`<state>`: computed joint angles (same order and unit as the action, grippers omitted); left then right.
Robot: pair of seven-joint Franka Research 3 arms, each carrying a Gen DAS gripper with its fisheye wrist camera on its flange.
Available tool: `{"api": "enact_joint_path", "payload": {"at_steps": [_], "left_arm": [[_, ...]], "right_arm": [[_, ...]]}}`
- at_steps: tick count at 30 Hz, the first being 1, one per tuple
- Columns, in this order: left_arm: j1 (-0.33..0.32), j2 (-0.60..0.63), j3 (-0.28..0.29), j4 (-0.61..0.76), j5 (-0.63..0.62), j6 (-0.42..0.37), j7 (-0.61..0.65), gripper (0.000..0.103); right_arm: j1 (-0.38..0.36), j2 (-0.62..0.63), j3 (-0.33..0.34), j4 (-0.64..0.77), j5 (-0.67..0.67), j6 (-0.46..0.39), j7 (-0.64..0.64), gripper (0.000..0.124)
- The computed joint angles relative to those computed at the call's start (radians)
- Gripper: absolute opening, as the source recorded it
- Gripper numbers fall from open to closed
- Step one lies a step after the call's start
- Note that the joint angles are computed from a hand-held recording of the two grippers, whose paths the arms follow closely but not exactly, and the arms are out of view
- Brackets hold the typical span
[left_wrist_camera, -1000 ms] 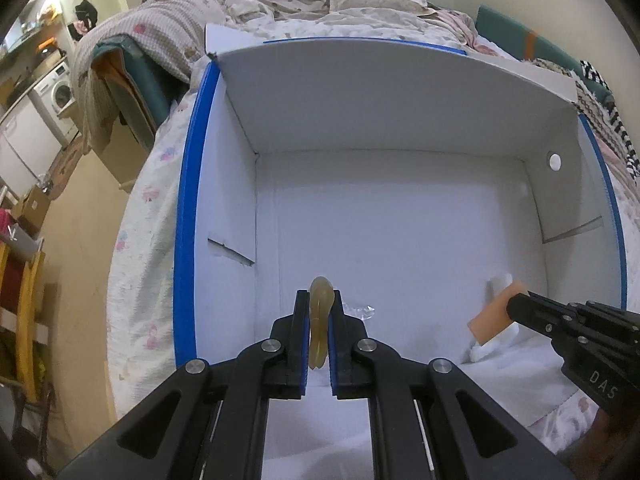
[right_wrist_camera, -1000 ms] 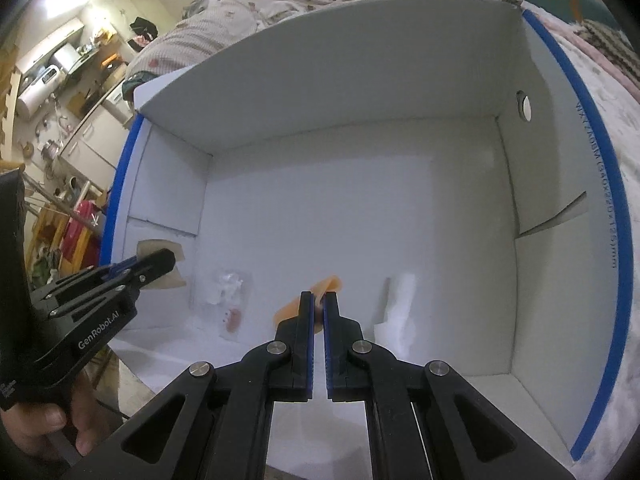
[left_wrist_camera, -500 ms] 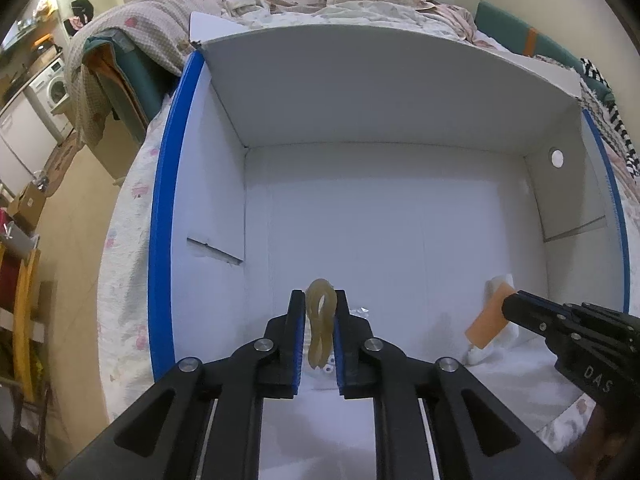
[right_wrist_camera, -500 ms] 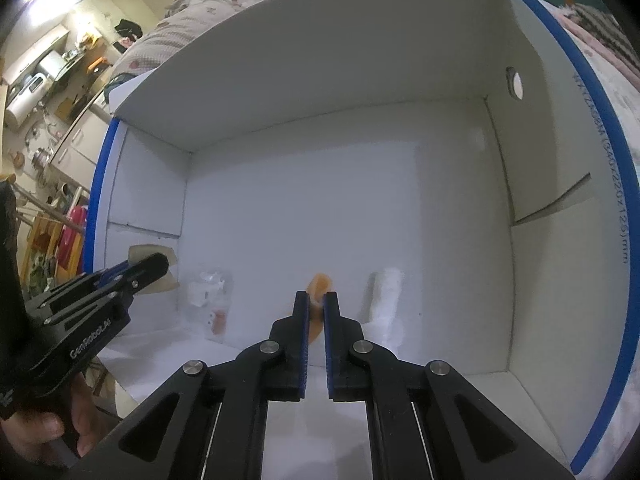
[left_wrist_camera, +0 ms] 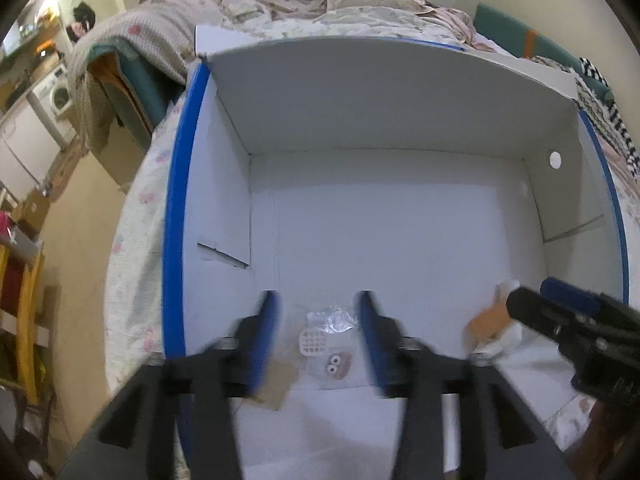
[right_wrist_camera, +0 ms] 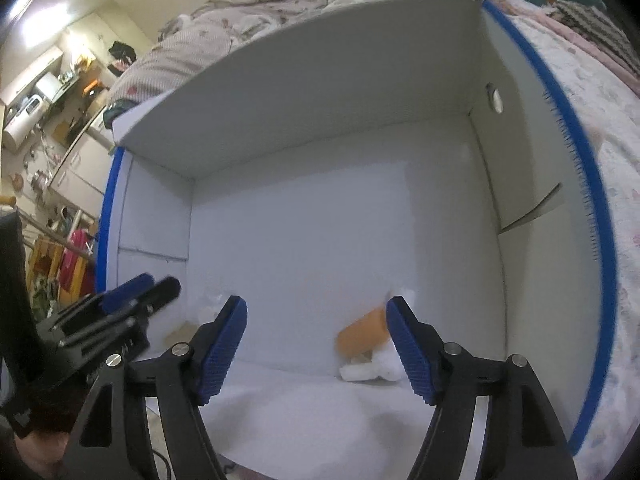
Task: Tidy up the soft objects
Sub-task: 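Open both grippers inside the box and lift them out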
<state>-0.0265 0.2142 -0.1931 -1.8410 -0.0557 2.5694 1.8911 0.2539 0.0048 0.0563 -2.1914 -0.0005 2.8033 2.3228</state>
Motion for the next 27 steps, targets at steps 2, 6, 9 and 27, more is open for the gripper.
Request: {"api": "enact_joint_path", "payload": {"at_steps": [2,6,9,27], "left_arm": [[0.0,-0.025,0.001,-0.037,0.008,0.055,0.004,0.071],[0.004,-0.056,0.002,-0.07,-0.011,0.09,0.025,0.071],[0.009,-0.065,0.005,-0.07,-0.035,0.078,0.032,0.071],[0.02,-0.189,0.052,-0.161,-0.229,0.026,0.114,0.071]], "right_arm": [[-0.002,-0.006,-0.002,-0.006,-0.024,-0.001,0.031,0.08],[-0.006,-0.013,-0.001,-0.022,-0.014,0.011,0.057,0.082],[-0.008,-0.019,0.001,-0.027,-0.024,0.014,0.068,0.082],[-0.064,-0.138,0.083,-0.08,-0.344,-0.011,0.35,0.082]]}}
